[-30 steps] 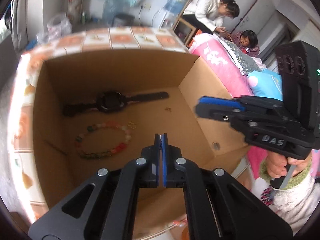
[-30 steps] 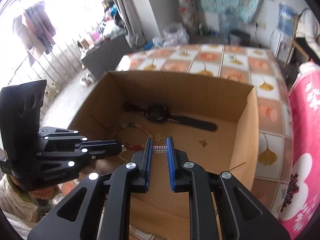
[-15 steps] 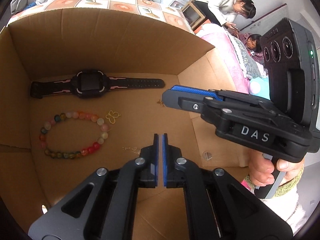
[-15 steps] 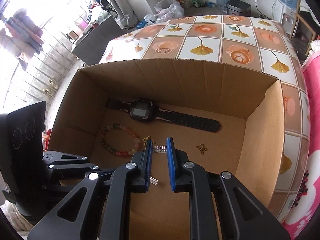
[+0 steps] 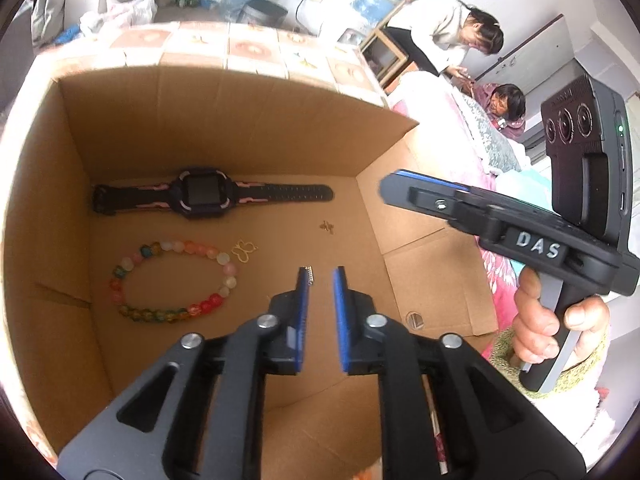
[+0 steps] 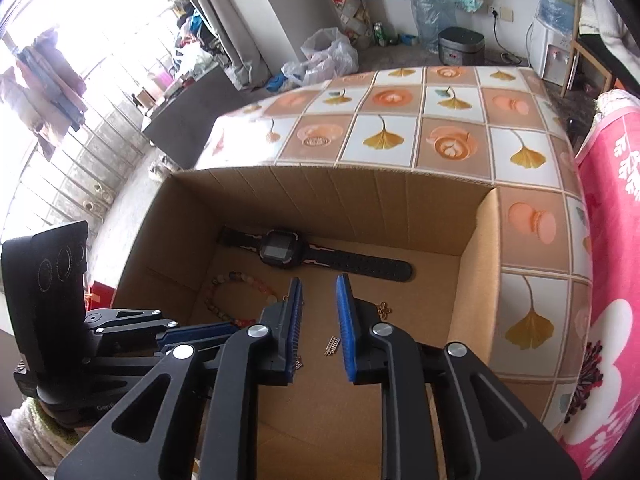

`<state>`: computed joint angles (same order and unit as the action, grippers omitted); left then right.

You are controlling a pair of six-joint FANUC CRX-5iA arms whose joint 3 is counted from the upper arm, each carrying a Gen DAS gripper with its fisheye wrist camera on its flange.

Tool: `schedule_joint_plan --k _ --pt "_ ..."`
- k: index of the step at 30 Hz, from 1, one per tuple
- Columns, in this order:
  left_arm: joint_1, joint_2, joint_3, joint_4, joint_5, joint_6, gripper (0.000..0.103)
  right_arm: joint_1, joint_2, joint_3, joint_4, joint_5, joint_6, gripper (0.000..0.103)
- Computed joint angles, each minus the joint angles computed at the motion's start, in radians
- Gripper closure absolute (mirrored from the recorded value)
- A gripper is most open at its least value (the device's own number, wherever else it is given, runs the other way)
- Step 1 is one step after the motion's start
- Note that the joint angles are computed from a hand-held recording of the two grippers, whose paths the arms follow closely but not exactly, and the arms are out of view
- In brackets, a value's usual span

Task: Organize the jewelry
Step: 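Withdraw the open left tool from the box back to the jewelry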

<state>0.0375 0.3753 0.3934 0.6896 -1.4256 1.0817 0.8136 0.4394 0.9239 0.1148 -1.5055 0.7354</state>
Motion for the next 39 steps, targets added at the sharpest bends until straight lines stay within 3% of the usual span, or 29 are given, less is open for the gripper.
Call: schedule_joint_plan --k 3,9,11,18,25,31,39 --pt "0.019 -0.057 -0.05 0.002 0.031 -0.051 0.078 0.03 -0.059 -0.073 0.061 0.046 -0.029 0.077" --pt "0.087 -0.268 -0.253 0.004 0.165 -0.247 0.051 0.122 -0.247 -0.305 0.191 0.187 -0.134 0.059" --pt "0.125 -0.325 -0.308 0.019 0.168 -0.305 0.042 0.168 -0.316 -0.395 0.243 0.236 -0.181 0.052" --pt "0.248 -0.463 -0.464 0.062 0.131 -0.414 0.019 0.327 -0.475 -0.638 0.371 0.308 -0.366 0.05" --pt "0.247 -0.505 -0.549 -0.086 0.146 -0.351 0.018 0.405 -0.491 -0.74 0.312 0.26 -0.512 0.05" --pt "0.184 -0.516 -0.597 -0.213 0.235 -0.348 0.018 0.408 -0.367 -0.663 0.258 0.039 -0.532 0.05" --pt "0.139 -0.521 -0.63 -0.285 0.307 -0.333 0.014 0.4 -0.325 -0.67 0.249 -0.011 -0.596 0.05"
